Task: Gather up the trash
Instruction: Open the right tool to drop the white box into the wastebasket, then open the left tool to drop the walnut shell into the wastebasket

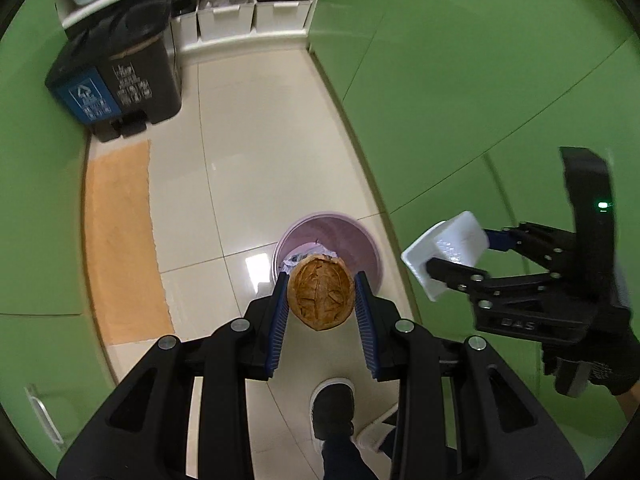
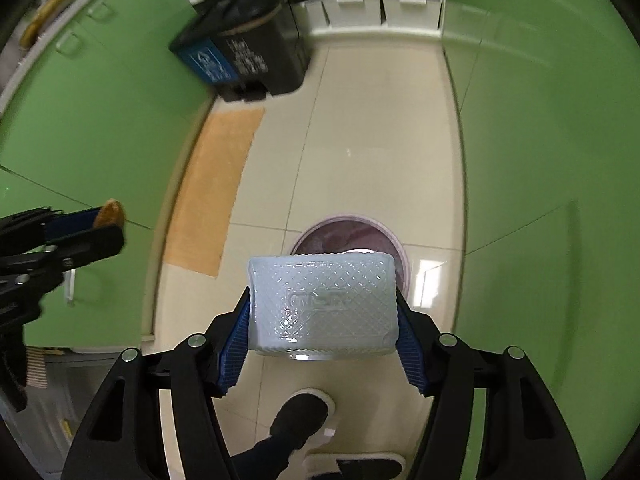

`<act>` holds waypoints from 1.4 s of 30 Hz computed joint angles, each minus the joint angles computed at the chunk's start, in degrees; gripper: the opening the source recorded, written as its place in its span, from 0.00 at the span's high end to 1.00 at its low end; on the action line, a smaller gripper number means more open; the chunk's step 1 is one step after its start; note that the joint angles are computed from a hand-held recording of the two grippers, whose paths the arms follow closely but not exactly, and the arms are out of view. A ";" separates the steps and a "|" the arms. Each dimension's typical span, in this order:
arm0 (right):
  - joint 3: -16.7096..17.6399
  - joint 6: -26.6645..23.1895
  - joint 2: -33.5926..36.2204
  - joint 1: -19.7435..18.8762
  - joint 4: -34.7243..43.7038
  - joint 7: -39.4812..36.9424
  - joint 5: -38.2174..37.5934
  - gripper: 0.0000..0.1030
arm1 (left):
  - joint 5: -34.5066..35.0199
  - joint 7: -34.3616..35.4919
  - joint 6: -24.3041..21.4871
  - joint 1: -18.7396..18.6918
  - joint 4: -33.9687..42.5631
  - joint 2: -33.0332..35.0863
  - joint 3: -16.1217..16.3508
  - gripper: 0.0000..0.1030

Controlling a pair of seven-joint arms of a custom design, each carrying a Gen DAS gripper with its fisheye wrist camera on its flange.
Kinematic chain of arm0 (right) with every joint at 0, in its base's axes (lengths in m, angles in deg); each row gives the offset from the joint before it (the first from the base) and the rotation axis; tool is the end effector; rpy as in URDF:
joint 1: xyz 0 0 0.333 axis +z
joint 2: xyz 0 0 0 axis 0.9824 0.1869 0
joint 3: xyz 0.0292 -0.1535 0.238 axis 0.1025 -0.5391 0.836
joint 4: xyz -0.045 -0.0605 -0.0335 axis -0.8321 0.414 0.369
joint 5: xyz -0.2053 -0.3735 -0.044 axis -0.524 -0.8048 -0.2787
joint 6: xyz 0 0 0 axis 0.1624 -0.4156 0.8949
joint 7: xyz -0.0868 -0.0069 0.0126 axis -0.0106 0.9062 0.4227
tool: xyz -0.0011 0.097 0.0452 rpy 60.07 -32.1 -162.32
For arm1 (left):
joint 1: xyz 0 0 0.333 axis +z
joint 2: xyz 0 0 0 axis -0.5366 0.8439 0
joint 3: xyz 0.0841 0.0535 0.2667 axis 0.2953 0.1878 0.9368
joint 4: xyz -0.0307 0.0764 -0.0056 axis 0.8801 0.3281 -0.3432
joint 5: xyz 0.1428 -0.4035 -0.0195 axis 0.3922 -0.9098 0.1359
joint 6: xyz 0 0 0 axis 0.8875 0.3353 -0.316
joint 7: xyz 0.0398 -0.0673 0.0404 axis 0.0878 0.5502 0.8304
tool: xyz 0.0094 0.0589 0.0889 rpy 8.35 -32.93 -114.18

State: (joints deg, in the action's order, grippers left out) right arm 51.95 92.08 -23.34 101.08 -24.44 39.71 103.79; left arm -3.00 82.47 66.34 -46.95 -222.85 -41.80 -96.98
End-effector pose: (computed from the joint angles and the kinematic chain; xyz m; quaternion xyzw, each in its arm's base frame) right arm 0.5494 0.3446 0.4005 -0.9201 0.3621 0.0461 0.1419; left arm 0.4274 -0.2773 0.4404 -0.8208 0.5448 -0.1635 0.0521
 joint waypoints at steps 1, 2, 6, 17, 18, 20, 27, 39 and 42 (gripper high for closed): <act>0.06 1.71 1.17 0.11 -0.63 -0.49 0.00 0.37 | 0.06 -0.23 0.97 0.01 -0.63 0.46 -0.15 0.69; 0.15 2.86 2.16 0.14 -0.98 -0.84 -0.09 0.35 | -0.03 -0.59 2.64 0.01 -1.68 1.19 -0.25 0.69; 0.72 7.30 6.35 0.17 -1.44 -1.08 -0.95 0.29 | 0.38 -1.23 7.08 0.02 -4.01 3.64 -0.28 0.69; 0.47 8.49 5.23 -1.16 -4.05 2.64 -4.04 0.11 | 0.23 1.31 11.59 -0.99 -1.30 11.48 0.97 0.69; 0.26 8.34 4.52 -1.32 -4.47 3.03 -4.34 0.11 | 0.35 1.71 11.86 -1.07 -0.35 12.60 1.08 0.69; -0.17 8.24 2.71 -1.81 -5.77 3.52 -4.43 0.08 | 0.51 2.25 12.29 -1.23 1.27 14.52 1.36 0.69; -1.51 8.43 -0.83 -2.84 -8.66 5.03 -4.09 0.08 | 1.78 4.29 13.16 -2.03 7.00 21.21 2.65 0.68; -2.88 6.74 -5.92 -3.55 -11.67 7.79 -3.34 0.08 | 0.01 6.72 9.49 -2.99 11.14 23.42 3.95 0.03; -2.94 5.04 -7.66 -3.10 -11.37 8.47 -3.20 0.08 | -0.37 6.27 6.91 -2.88 11.07 20.88 3.87 0.03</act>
State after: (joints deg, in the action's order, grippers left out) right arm 49.01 97.12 -31.00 97.98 -35.82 48.19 100.59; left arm -3.37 88.74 73.24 -49.84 -211.78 -20.92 -93.11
